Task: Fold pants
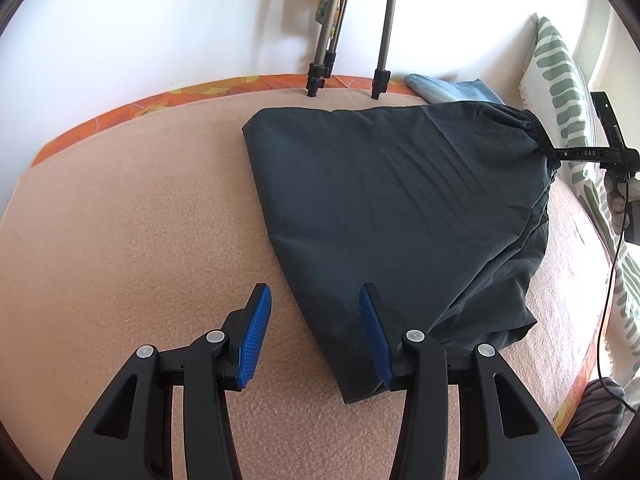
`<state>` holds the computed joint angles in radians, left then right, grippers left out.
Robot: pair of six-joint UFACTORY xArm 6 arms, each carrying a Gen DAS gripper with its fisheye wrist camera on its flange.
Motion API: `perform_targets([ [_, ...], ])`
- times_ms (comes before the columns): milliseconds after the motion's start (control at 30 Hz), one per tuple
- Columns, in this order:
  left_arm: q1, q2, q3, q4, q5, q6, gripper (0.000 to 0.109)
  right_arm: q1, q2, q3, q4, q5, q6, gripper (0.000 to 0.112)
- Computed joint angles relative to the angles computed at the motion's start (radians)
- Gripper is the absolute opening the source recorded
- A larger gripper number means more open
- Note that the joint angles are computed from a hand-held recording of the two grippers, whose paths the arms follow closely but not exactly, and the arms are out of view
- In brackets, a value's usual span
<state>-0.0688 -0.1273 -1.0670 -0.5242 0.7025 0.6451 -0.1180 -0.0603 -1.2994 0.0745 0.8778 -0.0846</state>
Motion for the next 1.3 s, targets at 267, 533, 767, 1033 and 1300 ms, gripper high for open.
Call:
perform_targets([
  [267,-0.03,-0.01,0.013,-0.033,-0.003,0.056,0.045,0.086,-0.027,-0.002,-0.046,-0.113,-0.021,0.036],
  [533,-0.039,-0.01,0.041,-0.011,0.028,0.073,0.045,0.154,0.185,-0.162,-0.151,-0.08,0.03,0.036],
  [767,0.003,-0.075,0.079,-0.066,0.037,0.108,0.045,0.132,0.258,-0.249,-0.15,-0.013,0.108,0.039],
  [1033,0.047,-0.012,0.03,-0.2,0.051,0.074,0.056,0.278,0.267,-0.379,0.061,0.058,0.012,0.053],
  [1300,0.06,0.028,0.014,-0.306,0.063,0.054,0.056,0.444,0.506,-0.72,0.068,0.179,0.041,0.053],
])
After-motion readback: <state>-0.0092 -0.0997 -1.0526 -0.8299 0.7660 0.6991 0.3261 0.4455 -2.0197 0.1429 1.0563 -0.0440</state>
